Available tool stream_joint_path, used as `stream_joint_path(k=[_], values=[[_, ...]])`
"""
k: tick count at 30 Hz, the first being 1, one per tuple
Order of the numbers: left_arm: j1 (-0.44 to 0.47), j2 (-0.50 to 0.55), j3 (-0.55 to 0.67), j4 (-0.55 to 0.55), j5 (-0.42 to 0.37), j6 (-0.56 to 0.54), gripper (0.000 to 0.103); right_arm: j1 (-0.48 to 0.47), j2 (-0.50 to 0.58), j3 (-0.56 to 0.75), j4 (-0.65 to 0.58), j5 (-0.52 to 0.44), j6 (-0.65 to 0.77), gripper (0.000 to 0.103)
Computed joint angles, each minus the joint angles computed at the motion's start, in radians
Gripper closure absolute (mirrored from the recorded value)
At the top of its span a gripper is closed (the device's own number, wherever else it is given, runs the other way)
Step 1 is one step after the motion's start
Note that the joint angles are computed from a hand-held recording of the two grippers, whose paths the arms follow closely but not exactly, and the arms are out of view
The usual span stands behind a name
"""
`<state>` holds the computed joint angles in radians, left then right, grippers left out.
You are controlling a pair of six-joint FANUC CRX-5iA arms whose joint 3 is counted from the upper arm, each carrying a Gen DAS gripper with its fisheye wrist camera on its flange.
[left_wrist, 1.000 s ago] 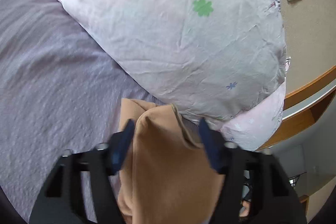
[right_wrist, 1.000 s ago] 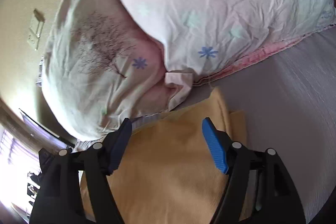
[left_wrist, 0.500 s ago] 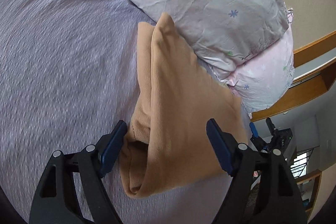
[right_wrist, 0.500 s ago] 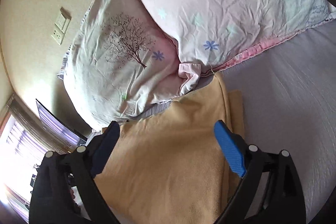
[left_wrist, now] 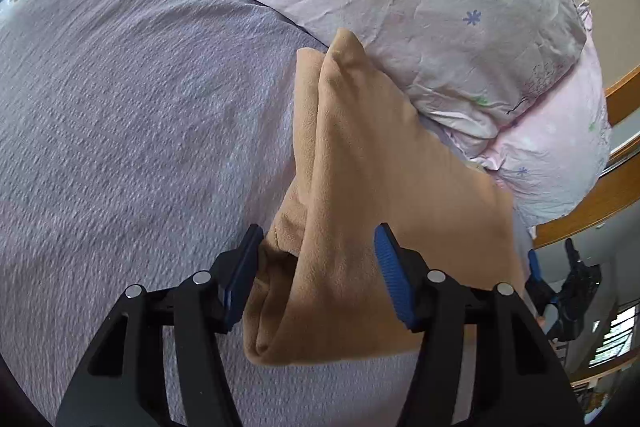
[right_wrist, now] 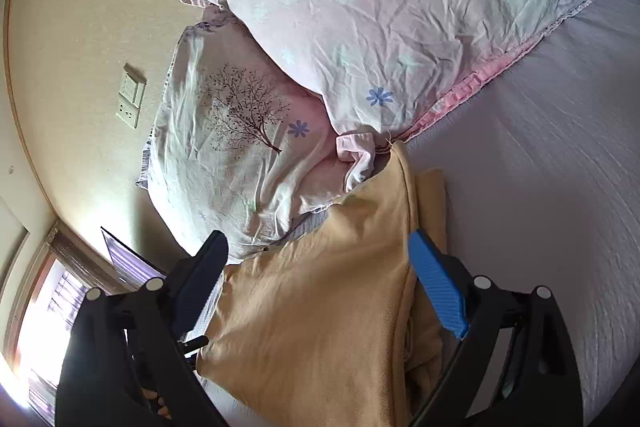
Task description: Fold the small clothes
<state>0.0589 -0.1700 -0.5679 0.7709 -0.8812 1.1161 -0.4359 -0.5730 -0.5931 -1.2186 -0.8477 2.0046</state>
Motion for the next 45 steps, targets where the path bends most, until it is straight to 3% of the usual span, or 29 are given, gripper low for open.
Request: stream_joint_path(k=[3, 11, 14, 20, 24, 29, 33, 36, 37, 38, 39, 41, 43, 45], values=[[-0.016, 0.007, 0.031, -0.064, 0.013, 0.059, 0.042, -0.029, 0.000, 0.000, -0.029, -0.037, 0.035, 0.012], [-0.027, 0.019, 0.031, -0.041, 0.032, 0.026, 0.043, -0.032, 0.006, 0.007, -0.048, -0.074, 0.072, 0.012], [-0.012, 0.038, 0.002, 0.055, -0.024, -0.031, 0.079, -0.031, 0.005, 0.006, -0.056, -0.079, 0.083, 0.012], [-0.022, 0.019, -0.052, 0.302, -0.065, -0.165, 0.084, -0.066, -0.003, -0.001, -0.093, -0.105, 0.106, 0.012], [-0.163, 0.019, 0.001, 0.424, -0.057, -0.249, 0.084, -0.111, -0.008, -0.010, -0.131, -0.123, 0.117, 0.012], [-0.457, 0.160, 0.136, 0.487, -0.042, -0.305, 0.084, -0.152, -0.042, -0.033, -0.123, -0.078, 0.073, 0.012], [-0.605, 0.350, 0.282, 0.412, -0.096, -0.205, 0.082, -0.213, -0.034, -0.039, -0.110, -0.075, 0.033, 0.012], [-0.625, 0.396, 0.267, 0.548, -0.192, -0.265, 0.081, -0.241, -0.030, -0.039, -0.094, -0.075, 0.018, 0.012], [-0.618, 0.372, 0.246, 0.573, -0.196, -0.298, 0.079, -0.264, -0.027, -0.039, -0.105, -0.096, 0.028, 0.012], [-0.606, 0.335, 0.225, 0.570, -0.175, -0.323, 0.069, -0.279, -0.027, -0.035, -0.106, -0.117, 0.035, 0.012], [-0.587, 0.281, 0.194, 0.558, -0.132, -0.347, 0.050, -0.299, -0.025, -0.028, -0.109, -0.158, 0.050, 0.012], [-0.540, 0.173, 0.126, 0.523, -0.032, -0.374, 0.029, -0.322, -0.028, -0.015, -0.102, -0.244, 0.074, 0.015], [-0.491, 0.106, 0.089, 0.474, 0.007, -0.385, 0.029, -0.300, -0.069, -0.010, -0.056, -0.292, 0.072, 0.022], [-0.445, 0.077, 0.073, 0.424, -0.009, -0.377, 0.029, -0.260, -0.126, -0.014, -0.012, -0.313, 0.071, 0.031]])
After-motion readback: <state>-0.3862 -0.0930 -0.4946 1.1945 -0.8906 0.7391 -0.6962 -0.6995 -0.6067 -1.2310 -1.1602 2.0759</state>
